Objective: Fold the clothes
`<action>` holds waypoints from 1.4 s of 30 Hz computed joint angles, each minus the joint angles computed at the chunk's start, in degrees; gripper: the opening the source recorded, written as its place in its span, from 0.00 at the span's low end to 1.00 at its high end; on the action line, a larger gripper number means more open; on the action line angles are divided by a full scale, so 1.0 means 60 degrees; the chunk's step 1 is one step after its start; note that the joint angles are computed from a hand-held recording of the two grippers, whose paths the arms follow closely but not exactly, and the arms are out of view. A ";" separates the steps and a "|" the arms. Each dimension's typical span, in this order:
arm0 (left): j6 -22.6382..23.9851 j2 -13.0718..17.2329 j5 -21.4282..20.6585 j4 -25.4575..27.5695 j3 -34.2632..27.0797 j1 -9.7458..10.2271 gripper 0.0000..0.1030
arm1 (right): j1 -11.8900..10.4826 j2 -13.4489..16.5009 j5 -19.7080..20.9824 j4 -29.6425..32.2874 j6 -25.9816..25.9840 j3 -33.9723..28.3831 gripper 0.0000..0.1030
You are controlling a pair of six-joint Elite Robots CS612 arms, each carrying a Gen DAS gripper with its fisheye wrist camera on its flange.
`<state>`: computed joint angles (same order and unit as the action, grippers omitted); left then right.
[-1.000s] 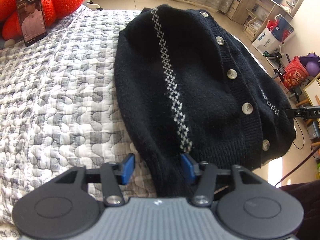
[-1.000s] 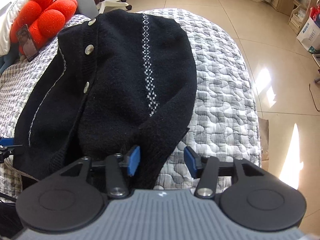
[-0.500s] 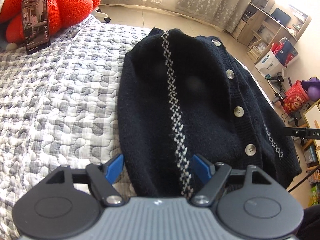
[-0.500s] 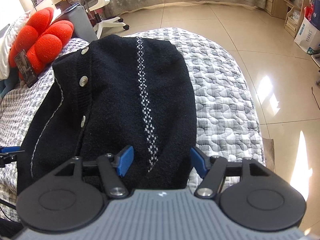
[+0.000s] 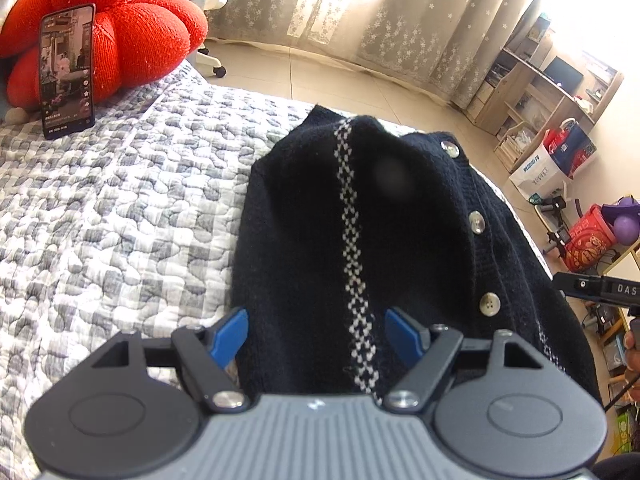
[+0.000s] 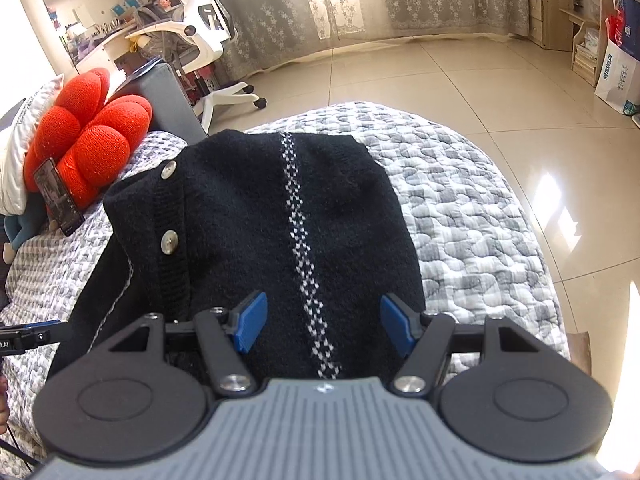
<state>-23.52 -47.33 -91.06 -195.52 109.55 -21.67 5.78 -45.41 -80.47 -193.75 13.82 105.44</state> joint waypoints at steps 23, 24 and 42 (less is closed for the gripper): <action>0.0816 0.1395 -0.0180 -0.1270 -0.2178 0.0672 0.72 | -0.0135 0.1331 0.0663 -0.1036 -0.0490 -0.1959 0.65; 0.0877 0.1468 -0.0214 -0.1134 -0.2351 0.0698 0.72 | -0.0147 0.1378 0.0681 -0.0960 -0.0521 -0.2069 0.65; 0.0945 0.2957 -0.1985 0.0693 -0.5171 0.1031 0.46 | -0.0493 0.2233 0.1277 -0.0033 -0.0165 -0.3669 0.65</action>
